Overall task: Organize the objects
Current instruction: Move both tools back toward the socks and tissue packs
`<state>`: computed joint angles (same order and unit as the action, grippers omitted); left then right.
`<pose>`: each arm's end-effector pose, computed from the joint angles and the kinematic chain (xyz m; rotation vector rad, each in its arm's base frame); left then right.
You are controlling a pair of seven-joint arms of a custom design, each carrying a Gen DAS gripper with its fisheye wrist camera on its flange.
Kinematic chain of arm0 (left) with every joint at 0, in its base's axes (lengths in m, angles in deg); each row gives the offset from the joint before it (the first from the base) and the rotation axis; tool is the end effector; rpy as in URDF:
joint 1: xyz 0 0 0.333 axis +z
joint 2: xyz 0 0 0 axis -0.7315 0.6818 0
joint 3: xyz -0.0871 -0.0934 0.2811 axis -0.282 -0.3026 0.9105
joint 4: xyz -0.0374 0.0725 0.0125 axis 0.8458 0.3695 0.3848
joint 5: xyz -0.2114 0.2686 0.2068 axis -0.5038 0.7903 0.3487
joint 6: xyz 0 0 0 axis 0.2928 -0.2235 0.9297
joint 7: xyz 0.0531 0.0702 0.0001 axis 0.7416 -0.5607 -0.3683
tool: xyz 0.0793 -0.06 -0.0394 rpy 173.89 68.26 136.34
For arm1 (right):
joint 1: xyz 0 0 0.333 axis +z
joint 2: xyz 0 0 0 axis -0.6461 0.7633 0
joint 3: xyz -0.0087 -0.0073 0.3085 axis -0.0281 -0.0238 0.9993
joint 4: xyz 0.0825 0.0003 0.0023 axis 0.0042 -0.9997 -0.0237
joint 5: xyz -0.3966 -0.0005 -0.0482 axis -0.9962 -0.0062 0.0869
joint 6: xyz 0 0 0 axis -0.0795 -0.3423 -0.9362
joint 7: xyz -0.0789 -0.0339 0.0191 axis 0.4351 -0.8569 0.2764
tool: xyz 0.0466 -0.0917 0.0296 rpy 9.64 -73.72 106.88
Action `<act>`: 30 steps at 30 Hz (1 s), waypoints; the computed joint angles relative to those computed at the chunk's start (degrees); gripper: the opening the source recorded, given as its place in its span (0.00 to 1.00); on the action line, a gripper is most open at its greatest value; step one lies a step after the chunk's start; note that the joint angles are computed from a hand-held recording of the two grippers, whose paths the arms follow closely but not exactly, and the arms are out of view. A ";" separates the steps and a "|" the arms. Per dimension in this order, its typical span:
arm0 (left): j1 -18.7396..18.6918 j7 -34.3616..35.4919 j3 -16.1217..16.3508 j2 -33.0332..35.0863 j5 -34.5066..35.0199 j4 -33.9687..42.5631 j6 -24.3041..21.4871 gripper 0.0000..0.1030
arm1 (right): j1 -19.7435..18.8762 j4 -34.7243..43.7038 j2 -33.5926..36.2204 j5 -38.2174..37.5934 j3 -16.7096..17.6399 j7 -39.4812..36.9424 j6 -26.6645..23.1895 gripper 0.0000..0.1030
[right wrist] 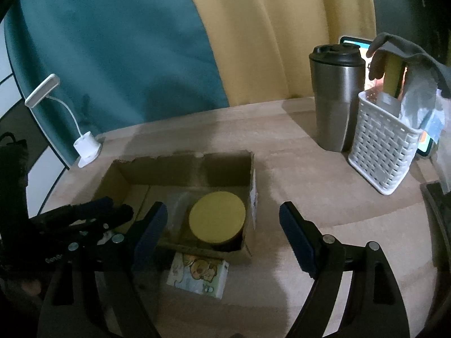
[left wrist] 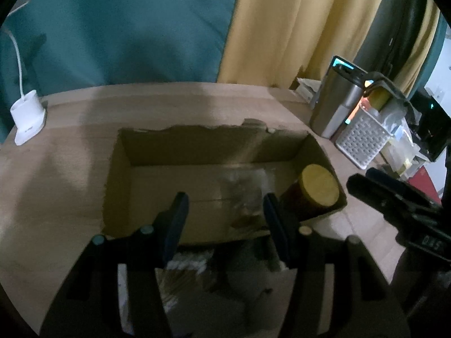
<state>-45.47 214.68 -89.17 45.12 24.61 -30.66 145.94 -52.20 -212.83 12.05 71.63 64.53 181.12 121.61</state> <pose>0.6497 -0.1697 0.3817 -1.5209 2.2712 -1.0207 0.5779 0.1162 0.3831 -1.5877 1.7075 -0.4978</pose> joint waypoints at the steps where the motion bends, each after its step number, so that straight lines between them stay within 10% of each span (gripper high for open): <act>1: 0.68 0.95 -0.61 -0.26 -0.89 -0.35 0.14 0.55 | 3.32 -0.25 -0.51 0.15 -3.17 0.51 -0.07 0.82; 10: 2.38 7.04 -1.78 -2.02 -7.33 -2.03 -0.05 0.56 | 25.07 -1.40 -2.72 -0.68 -23.99 3.32 -0.93 0.82; 19: 2.51 12.60 -0.57 -3.70 -13.45 -3.41 -0.56 0.56 | 38.97 -1.66 -3.17 -6.34 -37.80 9.36 -1.79 0.82; 30: 2.11 18.65 1.82 -6.09 -20.49 -5.88 -0.96 0.66 | 45.32 -1.53 -3.24 -18.46 -44.20 20.45 -3.01 0.82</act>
<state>-43.36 233.33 -87.36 39.03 4.11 -36.54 144.98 -6.88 -214.36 8.80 53.17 20.33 201.57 118.60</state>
